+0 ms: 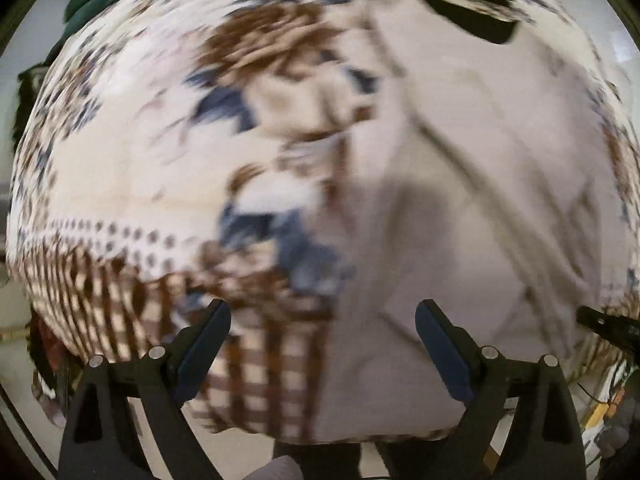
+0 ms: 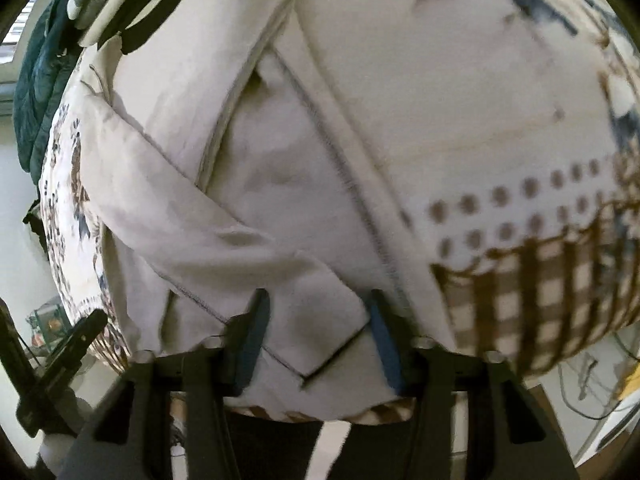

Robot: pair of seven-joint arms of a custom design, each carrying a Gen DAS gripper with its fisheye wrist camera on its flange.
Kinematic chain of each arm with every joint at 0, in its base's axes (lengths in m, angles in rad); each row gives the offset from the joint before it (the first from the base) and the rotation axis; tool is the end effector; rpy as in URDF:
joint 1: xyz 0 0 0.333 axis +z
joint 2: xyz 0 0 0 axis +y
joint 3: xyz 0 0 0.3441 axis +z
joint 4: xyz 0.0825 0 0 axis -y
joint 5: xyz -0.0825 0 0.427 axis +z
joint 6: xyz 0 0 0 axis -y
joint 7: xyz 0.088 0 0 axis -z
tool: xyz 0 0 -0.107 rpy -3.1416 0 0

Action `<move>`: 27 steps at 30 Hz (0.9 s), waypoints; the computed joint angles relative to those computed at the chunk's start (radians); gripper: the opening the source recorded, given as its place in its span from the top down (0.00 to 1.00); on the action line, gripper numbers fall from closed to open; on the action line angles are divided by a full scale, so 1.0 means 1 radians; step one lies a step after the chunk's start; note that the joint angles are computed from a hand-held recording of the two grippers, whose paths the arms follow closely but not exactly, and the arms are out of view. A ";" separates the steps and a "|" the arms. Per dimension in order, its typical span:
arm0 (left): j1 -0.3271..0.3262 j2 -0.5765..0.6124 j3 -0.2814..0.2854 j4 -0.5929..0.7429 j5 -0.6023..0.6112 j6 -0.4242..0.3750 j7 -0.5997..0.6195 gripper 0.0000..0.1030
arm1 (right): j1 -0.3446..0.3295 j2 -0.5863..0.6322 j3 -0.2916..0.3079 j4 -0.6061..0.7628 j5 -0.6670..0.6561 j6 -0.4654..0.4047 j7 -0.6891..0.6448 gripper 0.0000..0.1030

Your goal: Fold small clothes

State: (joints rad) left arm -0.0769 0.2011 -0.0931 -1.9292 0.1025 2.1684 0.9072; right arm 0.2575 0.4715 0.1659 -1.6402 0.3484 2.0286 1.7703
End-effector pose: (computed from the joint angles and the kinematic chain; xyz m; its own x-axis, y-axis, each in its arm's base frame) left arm 0.6390 -0.1033 0.3940 0.4265 -0.9039 -0.0307 -0.9030 -0.4237 -0.0716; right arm 0.6532 0.3006 0.3474 0.0068 -0.9425 -0.3340 -0.9809 -0.0713 0.1811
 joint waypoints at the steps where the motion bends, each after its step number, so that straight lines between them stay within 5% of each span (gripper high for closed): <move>1: 0.007 -0.021 0.003 -0.028 -0.011 0.007 0.002 0.08 | 0.001 -0.022 -0.010 -0.022 -0.019 0.007 0.006 0.95; 7: 0.041 -0.108 -0.004 -0.150 -0.099 0.027 0.063 0.09 | -0.026 -0.100 -0.037 -0.093 -0.079 -0.032 -0.034 0.95; 9: 0.046 -0.108 -0.010 -0.168 -0.145 0.026 0.092 0.09 | -0.070 -0.102 -0.036 -0.087 -0.002 -0.094 -0.076 0.86; 11: 0.049 -0.100 -0.016 -0.180 -0.193 0.029 0.121 0.09 | -0.078 -0.111 -0.044 -0.090 0.019 -0.105 -0.070 0.61; 15: 0.049 -0.107 -0.026 -0.217 -0.294 0.065 0.171 0.10 | -0.121 -0.155 -0.089 -0.120 0.012 -0.114 -0.065 0.58; 17: 0.050 -0.118 -0.030 -0.243 -0.352 0.095 0.212 0.18 | -0.144 -0.169 -0.107 -0.139 0.003 -0.127 -0.071 0.56; 20: 0.044 -0.121 -0.041 -0.266 -0.436 0.116 0.264 0.66 | -0.188 -0.168 -0.121 -0.159 0.035 -0.181 -0.106 0.55; 23: 0.028 -0.124 -0.051 -0.271 -0.479 0.138 0.271 0.92 | -0.219 -0.152 -0.125 -0.164 0.070 -0.227 -0.136 0.54; 25: 0.021 -0.147 -0.052 -0.289 -0.498 0.148 0.268 0.94 | -0.238 -0.169 -0.128 -0.202 0.111 -0.224 -0.155 0.54; 27: 0.024 -0.188 -0.047 -0.310 -0.534 0.141 0.263 0.95 | -0.255 -0.193 -0.135 -0.230 0.146 -0.209 -0.182 0.66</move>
